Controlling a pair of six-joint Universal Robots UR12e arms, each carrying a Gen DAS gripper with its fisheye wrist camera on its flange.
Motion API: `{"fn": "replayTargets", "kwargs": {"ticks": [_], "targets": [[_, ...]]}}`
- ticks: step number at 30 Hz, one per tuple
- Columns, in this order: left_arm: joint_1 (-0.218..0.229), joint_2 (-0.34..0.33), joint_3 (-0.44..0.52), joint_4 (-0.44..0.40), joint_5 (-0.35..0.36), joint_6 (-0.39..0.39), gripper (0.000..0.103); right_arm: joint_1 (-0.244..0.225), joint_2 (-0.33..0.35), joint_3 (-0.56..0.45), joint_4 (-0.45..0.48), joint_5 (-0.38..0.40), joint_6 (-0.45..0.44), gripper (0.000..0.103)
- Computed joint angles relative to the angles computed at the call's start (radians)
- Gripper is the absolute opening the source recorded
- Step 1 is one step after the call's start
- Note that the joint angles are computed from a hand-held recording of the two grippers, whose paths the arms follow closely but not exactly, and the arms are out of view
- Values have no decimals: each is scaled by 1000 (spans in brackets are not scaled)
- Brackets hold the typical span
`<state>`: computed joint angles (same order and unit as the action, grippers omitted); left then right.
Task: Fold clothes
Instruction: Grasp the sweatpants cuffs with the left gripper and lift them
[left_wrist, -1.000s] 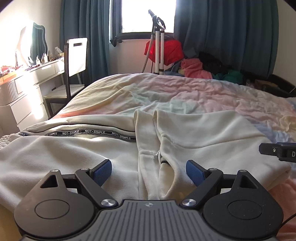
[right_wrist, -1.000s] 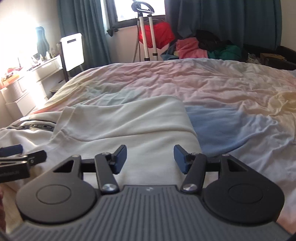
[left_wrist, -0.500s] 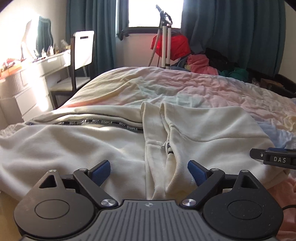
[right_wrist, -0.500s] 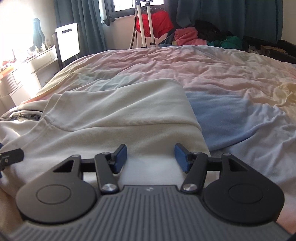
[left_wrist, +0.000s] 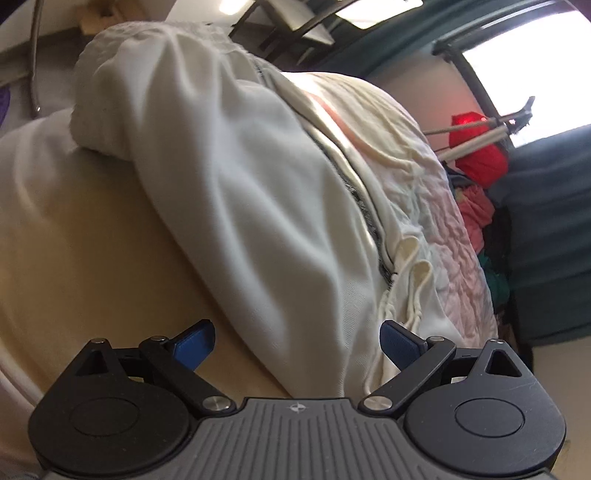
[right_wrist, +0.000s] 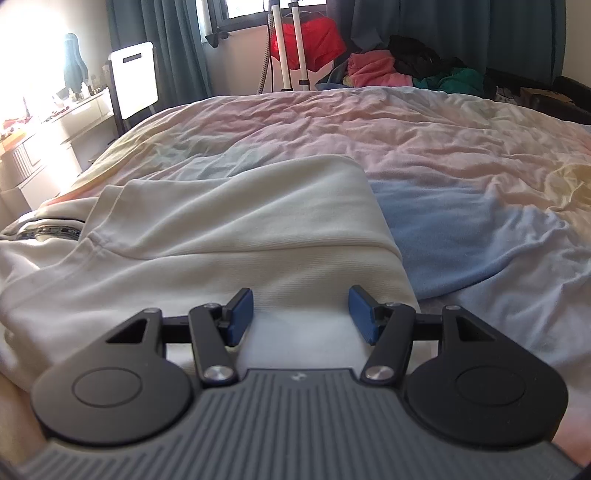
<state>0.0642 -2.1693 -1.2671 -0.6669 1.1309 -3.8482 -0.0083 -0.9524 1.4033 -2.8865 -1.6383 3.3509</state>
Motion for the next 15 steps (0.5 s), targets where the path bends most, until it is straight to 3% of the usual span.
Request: {"fn": "replayTargets", "kwargs": {"ticks": [4, 7, 11, 15], "targets": [[31, -48, 4, 128, -26, -167, 89, -2, -4, 0, 11, 6, -6, 60], [46, -88, 7, 298, -23, -334, 88, -11, -11, 5, 10, 32, 30, 58], [42, -109, 34, 344, 113, -328, 74, -16, -17, 9, -12, 39, 63, 58], [45, -126, 51, 347, 155, -333, 57, -8, -22, 15, -74, 31, 16, 58]]}}
